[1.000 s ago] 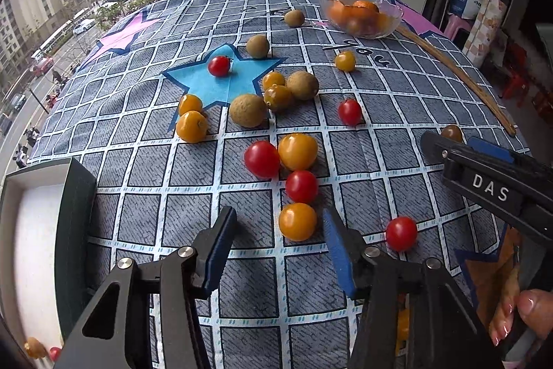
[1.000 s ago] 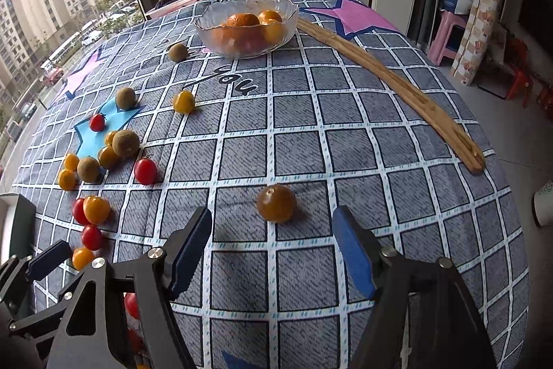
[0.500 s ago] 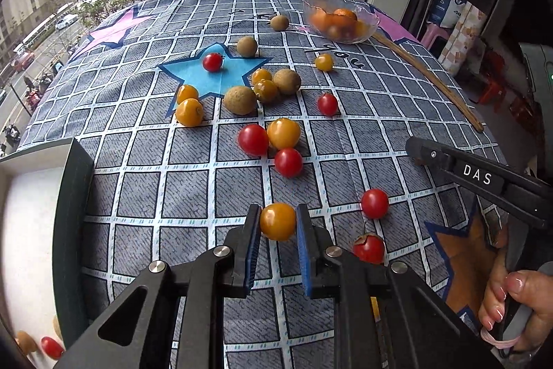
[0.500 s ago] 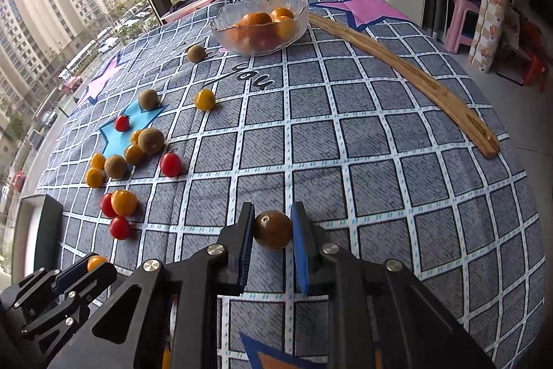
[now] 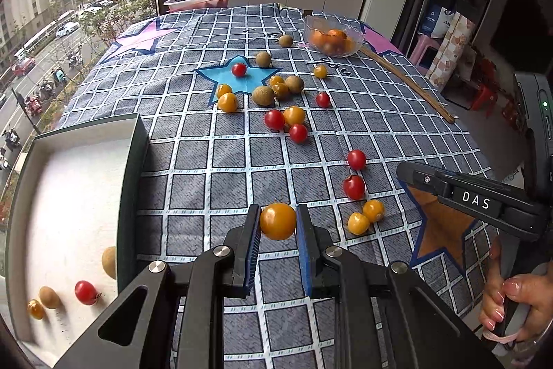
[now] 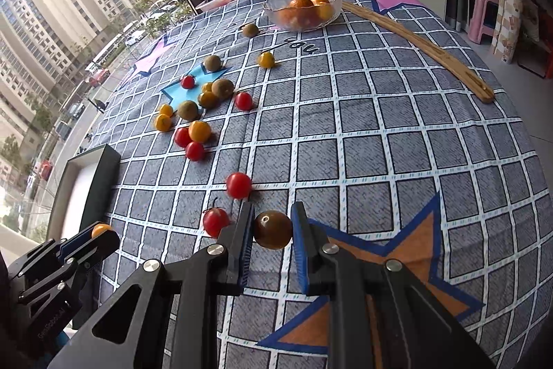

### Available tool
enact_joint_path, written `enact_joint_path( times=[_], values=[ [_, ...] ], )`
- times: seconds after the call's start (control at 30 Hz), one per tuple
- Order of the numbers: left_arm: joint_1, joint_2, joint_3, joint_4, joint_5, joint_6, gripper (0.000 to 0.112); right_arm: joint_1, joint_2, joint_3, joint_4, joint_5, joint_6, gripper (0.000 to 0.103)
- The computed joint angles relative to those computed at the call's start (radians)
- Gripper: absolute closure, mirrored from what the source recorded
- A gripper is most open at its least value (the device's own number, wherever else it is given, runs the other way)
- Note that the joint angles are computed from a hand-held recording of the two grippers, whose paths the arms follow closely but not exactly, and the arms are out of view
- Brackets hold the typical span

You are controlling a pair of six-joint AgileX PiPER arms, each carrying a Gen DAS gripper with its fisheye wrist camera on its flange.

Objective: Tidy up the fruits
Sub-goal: 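Grasp a dark brown tomato with the right gripper while the left grasps an orange tomato, then carry both tomatoes over the white tray and open both grippers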

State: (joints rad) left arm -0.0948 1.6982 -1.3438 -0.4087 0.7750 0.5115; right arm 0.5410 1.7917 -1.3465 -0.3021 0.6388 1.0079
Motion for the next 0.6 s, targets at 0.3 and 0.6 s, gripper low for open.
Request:
enact_joint_path(
  times=[0.3,0.6],
  values=[
    [0.139,-0.076,0.031,-0.064,0.032,0.101,0.091,0.081,0.038,-0.129,0.008,0.089,-0.024,0.08],
    [0.29,-0.063,0.004,-0.118,0.056,0.185,0.091,0.155,0.173,-0.374,0.05,0.191,-0.101,0.08]
  ],
)
